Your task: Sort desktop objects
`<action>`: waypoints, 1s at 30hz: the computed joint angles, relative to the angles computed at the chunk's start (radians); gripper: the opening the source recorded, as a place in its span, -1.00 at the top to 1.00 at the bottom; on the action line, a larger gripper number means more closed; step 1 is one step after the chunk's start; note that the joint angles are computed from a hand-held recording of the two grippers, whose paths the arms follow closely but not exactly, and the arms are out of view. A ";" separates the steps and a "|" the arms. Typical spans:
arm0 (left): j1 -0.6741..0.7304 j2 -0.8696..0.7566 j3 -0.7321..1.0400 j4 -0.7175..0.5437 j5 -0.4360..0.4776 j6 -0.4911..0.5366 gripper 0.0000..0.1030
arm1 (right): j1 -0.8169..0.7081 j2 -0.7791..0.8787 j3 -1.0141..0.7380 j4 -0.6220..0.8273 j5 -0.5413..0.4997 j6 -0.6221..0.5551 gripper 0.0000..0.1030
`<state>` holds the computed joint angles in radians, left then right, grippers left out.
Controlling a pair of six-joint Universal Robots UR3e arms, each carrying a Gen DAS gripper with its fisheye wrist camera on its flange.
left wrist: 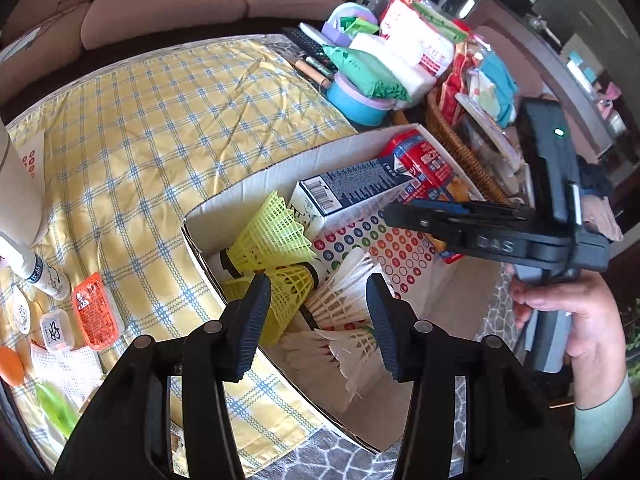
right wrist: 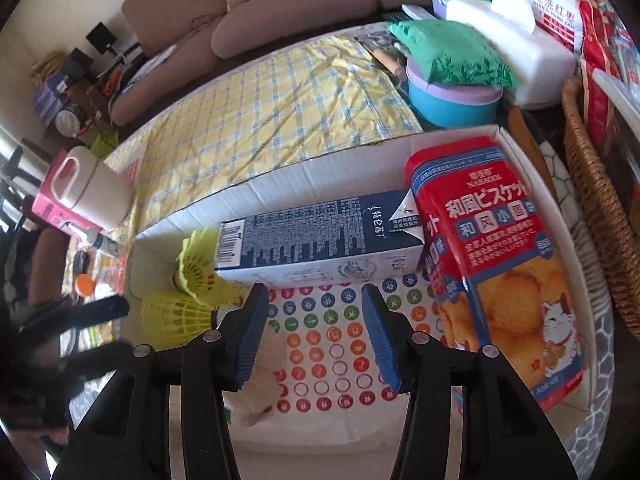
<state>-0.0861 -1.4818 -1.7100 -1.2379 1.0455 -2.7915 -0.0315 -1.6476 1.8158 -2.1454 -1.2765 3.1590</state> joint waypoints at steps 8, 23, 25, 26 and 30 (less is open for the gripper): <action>-0.008 0.098 -0.053 -0.049 -0.023 0.018 0.07 | 0.027 0.071 -0.045 -0.027 -0.023 0.049 -0.05; 0.066 0.458 -0.183 -0.217 0.060 0.069 -0.99 | 0.239 -0.363 0.058 0.153 -0.330 0.064 -0.99; 0.114 0.529 -0.182 -0.302 0.043 0.116 -0.99 | 0.300 -0.365 0.040 0.176 -0.383 0.107 -0.99; 0.140 0.566 -0.180 -0.341 0.041 0.137 -0.99 | 0.319 -0.373 0.037 0.184 -0.393 0.125 -0.99; 0.277 0.695 -0.131 -0.559 0.014 0.272 -1.00 | 0.416 -0.396 0.024 0.209 -0.454 0.215 -0.99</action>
<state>0.1914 -0.7865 -1.8413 -1.7964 1.0594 -2.5191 0.3844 -2.0439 1.8399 -1.9367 -1.7309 3.3737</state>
